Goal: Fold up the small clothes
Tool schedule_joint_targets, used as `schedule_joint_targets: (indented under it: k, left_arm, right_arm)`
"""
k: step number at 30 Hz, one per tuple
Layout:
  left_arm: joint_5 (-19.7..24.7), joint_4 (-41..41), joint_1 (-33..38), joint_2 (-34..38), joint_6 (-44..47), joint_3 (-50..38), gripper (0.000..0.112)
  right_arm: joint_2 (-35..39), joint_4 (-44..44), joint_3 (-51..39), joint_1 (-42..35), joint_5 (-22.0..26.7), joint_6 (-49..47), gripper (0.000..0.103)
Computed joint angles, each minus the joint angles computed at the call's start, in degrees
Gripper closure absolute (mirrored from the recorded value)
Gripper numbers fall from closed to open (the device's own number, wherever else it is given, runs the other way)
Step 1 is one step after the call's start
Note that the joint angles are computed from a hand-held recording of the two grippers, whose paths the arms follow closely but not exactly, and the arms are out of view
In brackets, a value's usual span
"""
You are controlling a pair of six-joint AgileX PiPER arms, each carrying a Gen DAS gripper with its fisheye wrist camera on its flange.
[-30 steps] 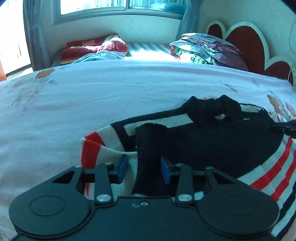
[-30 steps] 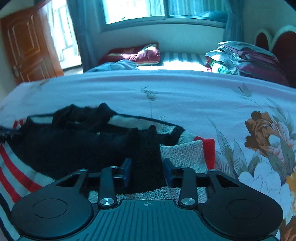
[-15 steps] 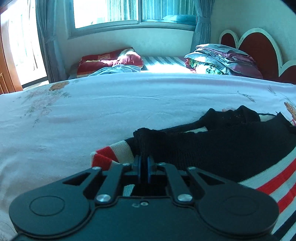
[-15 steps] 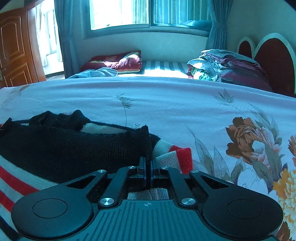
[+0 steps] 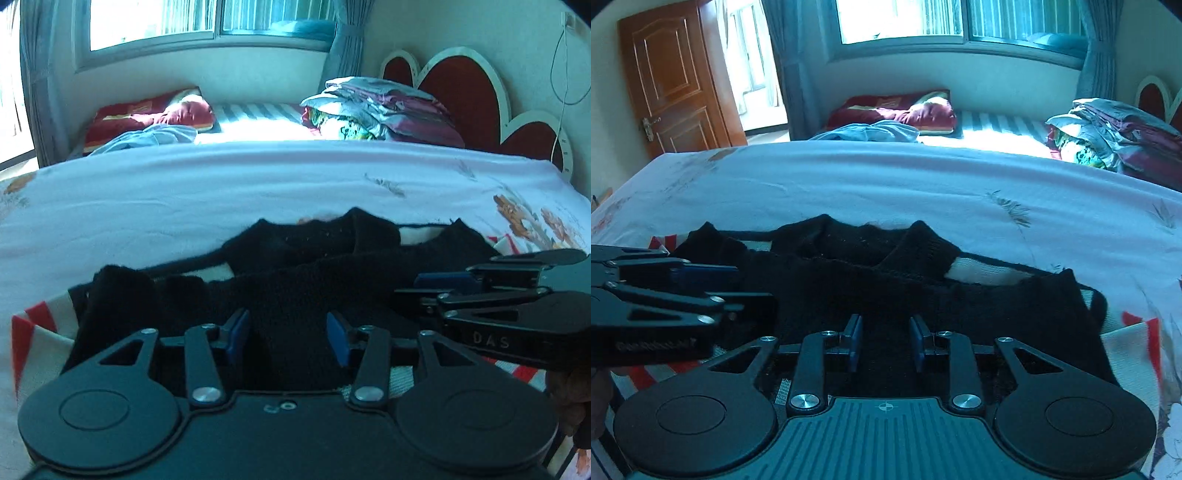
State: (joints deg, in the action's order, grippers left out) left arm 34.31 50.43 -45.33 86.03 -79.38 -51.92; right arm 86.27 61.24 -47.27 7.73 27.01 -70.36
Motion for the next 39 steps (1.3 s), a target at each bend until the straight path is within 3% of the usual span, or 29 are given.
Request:
schedule_joint_targets:
  k: [1,3,5,7,9,12,14,16,18,22,24,26,29,32,33,36,39]
  left_arm:
    - [0.92,3.22,-0.30,-0.43,-2.05,1.57,0.066]
    - [6.13,9.28,-0.63,-2.02,-5.58,5.24,0.066]
    - [3.45,11.47,3.83,-6.39,-6.26,10.71,0.065]
    - [-1.89,8.32,8.22,-8.76,-0.18,11.89,0.065]
    - [1.70,8.16,6.27,-6.58,2.59,9.24,0.065]
    - [7.56,7.03,0.78,-7.64,-1.09,7.14,0.066]
    - [9.21,7.36,-5.42,-9.82,-5.59,7.48,0.061]
    - [12.45,7.63,-12.83,-8.24,-9.22,5.72,0.057]
    - [12.36,6.84,-17.08,-6.55,-12.91,4.60,0.057]
    - [13.06,6.21,-19.81,-2.63,-16.05,4.14,0.056]
    - [14.53,6.24,-19.74,-4.47,-16.57,5.90,0.055]
    - [20.21,5.42,-20.64,-6.70,-16.62,7.78,0.055]
    - [22.20,4.85,-19.40,-15.06,-19.84,15.56,0.047]
    - [24.66,3.84,-19.64,-19.47,-19.74,17.52,0.050]
    - [26.51,2.71,-20.63,-19.77,-19.67,16.45,0.053]
    - [31.88,2.77,-28.29,-19.11,-23.68,12.84,0.057]
    - [32.77,3.19,-34.65,-12.83,-25.69,7.35,0.056]
  right_arm:
    - [0.17,0.65,0.28,-0.04,-1.13,-1.82,0.075]
    - [-1.11,-4.65,1.70,-0.03,-9.54,1.25,0.075]
    - [0.22,-5.30,2.08,-6.25,-12.66,0.65,0.076]
    - [1.09,-2.58,0.74,-11.63,-7.20,-6.59,0.076]
    - [0.63,-5.74,0.11,-11.66,-6.20,-7.09,0.076]
    - [-4.35,-5.51,3.02,-9.03,-10.51,-4.54,0.076]
    - [-9.40,-1.35,5.71,-9.61,-5.50,-6.93,0.076]
    - [-13.88,-2.61,8.51,-7.94,-0.58,-4.50,0.076]
    - [-17.23,-6.60,11.23,-3.12,0.25,-0.13,0.076]
    - [-18.26,-10.21,15.98,4.20,-5.50,6.24,0.076]
    - [-18.85,-13.82,16.17,1.99,-6.28,9.80,0.076]
    - [-19.49,-19.21,16.66,-3.13,-8.16,13.76,0.076]
    - [-18.86,-16.35,15.41,-13.80,-1.59,5.90,0.076]
    - [-20.87,-17.42,15.09,-16.97,1.47,4.74,0.075]
    - [-22.83,-18.50,15.60,-16.81,1.21,6.66,0.075]
    - [-29.57,-14.69,17.21,-20.21,8.63,5.71,0.075]
    - [-36.05,-17.58,19.37,-15.40,13.52,12.16,0.075]
